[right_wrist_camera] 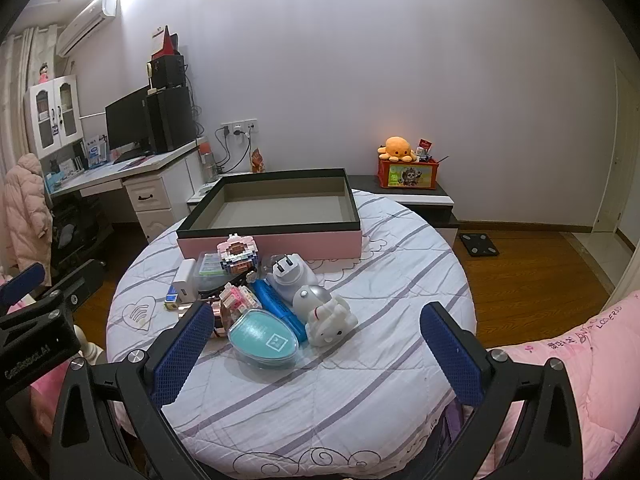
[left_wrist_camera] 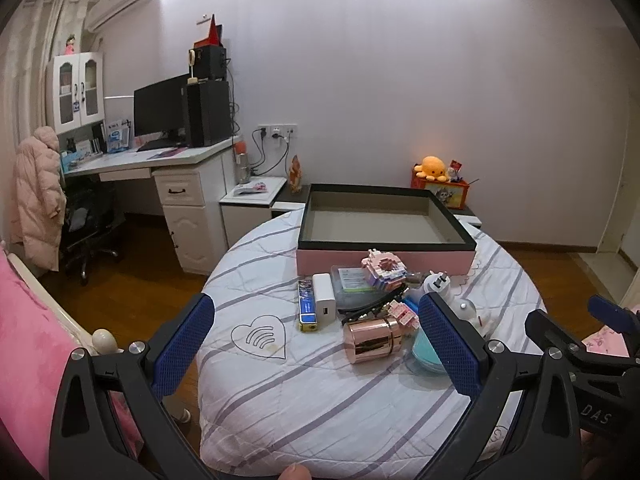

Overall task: Organize rigid objects
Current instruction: 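Move both tools toward the items in front of the pink box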

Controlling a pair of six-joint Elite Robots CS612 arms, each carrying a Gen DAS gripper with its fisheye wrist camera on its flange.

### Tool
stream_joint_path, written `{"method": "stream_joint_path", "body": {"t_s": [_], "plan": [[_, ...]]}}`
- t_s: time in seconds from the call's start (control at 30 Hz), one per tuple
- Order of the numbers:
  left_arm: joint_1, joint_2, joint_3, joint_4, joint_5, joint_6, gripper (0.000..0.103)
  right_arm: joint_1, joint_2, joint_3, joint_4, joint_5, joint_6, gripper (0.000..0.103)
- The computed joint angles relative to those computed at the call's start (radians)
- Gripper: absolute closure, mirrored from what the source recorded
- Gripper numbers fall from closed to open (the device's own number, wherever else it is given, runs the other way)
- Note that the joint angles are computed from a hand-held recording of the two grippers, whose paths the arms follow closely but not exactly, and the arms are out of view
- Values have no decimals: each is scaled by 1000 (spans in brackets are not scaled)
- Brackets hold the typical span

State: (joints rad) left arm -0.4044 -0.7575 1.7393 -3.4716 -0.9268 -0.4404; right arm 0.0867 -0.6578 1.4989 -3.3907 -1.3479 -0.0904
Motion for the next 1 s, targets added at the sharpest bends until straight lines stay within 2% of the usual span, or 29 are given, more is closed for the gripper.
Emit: {"method": "stream_joint_path", "body": {"t_s": [0.4, 1.0], "plan": [[-3, -2, 5, 15, 19, -11, 0, 1, 1, 0, -4, -3, -1, 0], [6, -3, 1, 42, -22, -31, 0, 2, 3, -3, 1, 7, -8, 0]]}}
